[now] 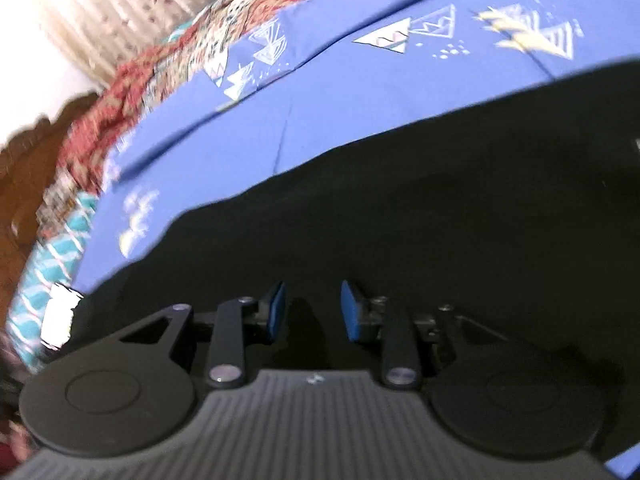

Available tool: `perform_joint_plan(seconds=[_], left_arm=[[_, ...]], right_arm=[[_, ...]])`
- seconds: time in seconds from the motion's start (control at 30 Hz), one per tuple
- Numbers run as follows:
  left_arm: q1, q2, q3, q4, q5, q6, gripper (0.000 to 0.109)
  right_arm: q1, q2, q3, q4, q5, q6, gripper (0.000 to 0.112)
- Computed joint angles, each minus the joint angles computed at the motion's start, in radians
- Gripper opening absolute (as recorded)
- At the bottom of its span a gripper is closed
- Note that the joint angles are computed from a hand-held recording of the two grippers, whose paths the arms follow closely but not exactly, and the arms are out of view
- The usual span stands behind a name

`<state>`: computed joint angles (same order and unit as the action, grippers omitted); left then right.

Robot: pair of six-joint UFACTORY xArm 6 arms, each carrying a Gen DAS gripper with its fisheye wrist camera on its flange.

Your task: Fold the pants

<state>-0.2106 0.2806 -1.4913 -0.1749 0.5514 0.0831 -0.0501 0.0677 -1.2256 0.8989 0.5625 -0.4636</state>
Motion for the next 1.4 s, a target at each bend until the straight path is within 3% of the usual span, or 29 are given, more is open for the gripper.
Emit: perform_joint_plan(seconds=[0.1,0.23,0.37,0.47,0.67,0.77,0.83,0.93,1.0,1.13,1.2,1.33,1.4], left_arm=[[-0.008,0.006,-0.026,0.06,0.039,-0.056,0.051],[-0.007,0.009,-0.064,0.069,0.101,-0.111,0.054],[-0.017,-0.008,-0.067,0.058,0.126,-0.114,0.057],[-0.04,-0.021,-0.064,0.054,0.135,-0.097,0.057],[-0.095,0.003,-0.116,0.006,0.165,-0.027,0.059],[-0.127,0.043,-0.174,-0.005,0.199,-0.001,0.059],[-0.149,0.069,-0.21,-0.007,0.214,0.017,0.059],[-0.181,0.091,-0.238,-0.009,0.218,0.044,0.059],[-0.198,0.102,-0.253,-0.009,0.223,0.055,0.06],[-0.219,0.115,-0.269,0.009,0.24,0.052,0.062],[-0.221,0.114,-0.268,0.015,0.246,0.051,0.063],[-0.208,0.111,-0.276,-0.01,0.268,0.031,0.063],[-0.197,0.109,-0.278,-0.021,0.27,0.011,0.061]], right_arm=[[-0.001,-0.035,0.025,0.029,-0.039,-0.053,0.037],[-0.04,-0.089,0.071,0.173,-0.061,-0.18,0.04],[-0.08,-0.11,0.121,0.12,-0.105,-0.121,0.039],[-0.115,-0.117,0.164,0.03,-0.175,-0.053,0.024],[-0.195,-0.168,0.226,0.129,-0.269,-0.085,0.026],[-0.222,-0.217,0.289,0.102,-0.366,-0.063,0.029],[-0.255,-0.247,0.313,0.215,-0.39,-0.136,0.031],[-0.288,-0.279,0.333,0.407,-0.424,-0.254,0.045],[-0.305,-0.289,0.342,0.507,-0.426,-0.296,0.05],[-0.369,-0.278,0.348,0.671,-0.288,-0.341,0.055],[-0.39,-0.245,0.324,0.723,-0.241,-0.352,0.064],[-0.391,-0.209,0.272,0.801,-0.244,-0.42,0.067],[-0.403,-0.188,0.238,0.748,-0.238,-0.398,0.067]])
